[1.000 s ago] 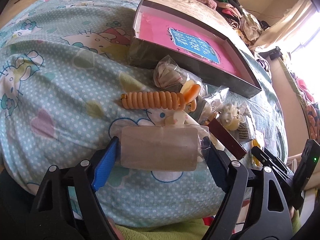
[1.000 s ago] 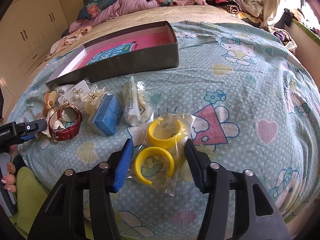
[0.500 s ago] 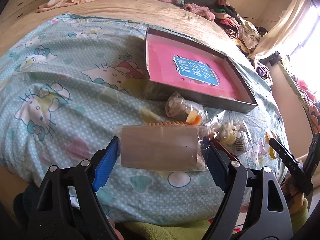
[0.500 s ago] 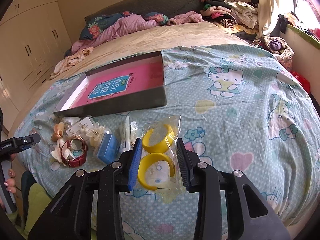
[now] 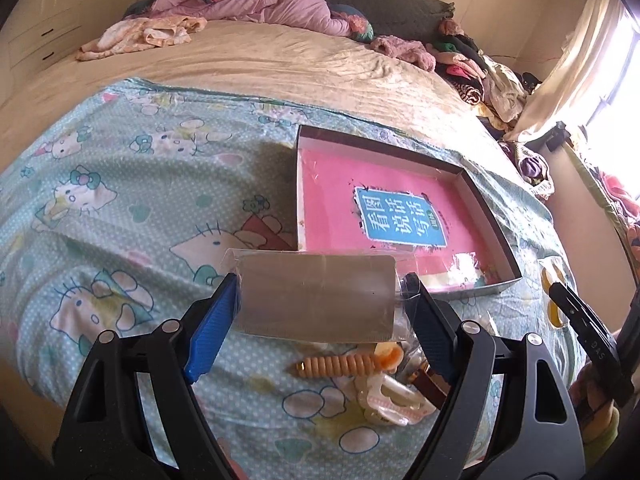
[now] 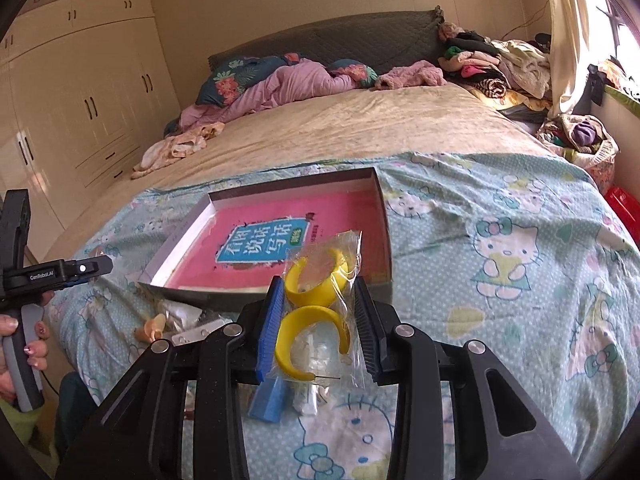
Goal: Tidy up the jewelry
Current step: 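Carry both bags into the grey box and open both tools to release them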
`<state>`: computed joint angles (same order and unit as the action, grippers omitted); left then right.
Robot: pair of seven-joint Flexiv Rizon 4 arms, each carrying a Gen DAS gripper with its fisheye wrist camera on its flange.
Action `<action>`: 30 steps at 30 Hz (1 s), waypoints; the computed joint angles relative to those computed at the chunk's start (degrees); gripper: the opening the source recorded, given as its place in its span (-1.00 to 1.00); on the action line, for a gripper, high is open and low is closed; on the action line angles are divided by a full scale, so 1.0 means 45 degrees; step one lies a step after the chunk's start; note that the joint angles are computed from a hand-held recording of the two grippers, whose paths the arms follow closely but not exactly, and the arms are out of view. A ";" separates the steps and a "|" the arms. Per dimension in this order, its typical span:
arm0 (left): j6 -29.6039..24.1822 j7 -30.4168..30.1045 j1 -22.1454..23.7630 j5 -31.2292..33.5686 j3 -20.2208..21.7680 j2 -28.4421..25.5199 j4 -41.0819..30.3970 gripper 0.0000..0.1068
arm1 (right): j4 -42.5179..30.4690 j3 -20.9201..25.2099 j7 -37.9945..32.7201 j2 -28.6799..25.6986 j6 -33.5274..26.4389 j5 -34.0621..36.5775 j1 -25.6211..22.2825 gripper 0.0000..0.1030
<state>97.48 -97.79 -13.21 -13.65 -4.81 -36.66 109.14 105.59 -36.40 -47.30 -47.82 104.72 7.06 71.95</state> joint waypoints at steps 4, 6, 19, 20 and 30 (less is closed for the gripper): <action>-0.0434 0.0034 -0.0486 -0.0047 0.0540 -0.0366 -0.0859 0.38 | -0.0888 0.0398 -0.0086 -0.0264 -0.0081 -0.0349 -0.0728 -0.35; -0.0683 0.0041 -0.0634 -0.0052 0.0707 -0.0566 -0.1283 0.38 | -0.1245 0.0481 -0.0085 -0.0424 -0.0144 -0.0473 -0.0965 -0.35; -0.2869 0.0408 -0.1425 0.0733 0.1615 -0.2243 -0.4464 0.38 | -0.3519 0.1918 0.0644 -0.1391 -0.1366 -0.2157 -0.3160 -0.35; -0.3043 0.0361 -0.1474 0.0793 0.1687 -0.2362 -0.4666 0.38 | -0.3656 0.2076 0.0771 -0.1438 -0.1494 -0.2333 -0.3322 -0.35; -0.4120 0.0612 -0.1245 0.1315 0.1355 -0.3066 -0.5685 0.38 | -0.4530 0.3311 0.1951 -0.1903 -0.2492 -0.4123 -0.4609 -0.35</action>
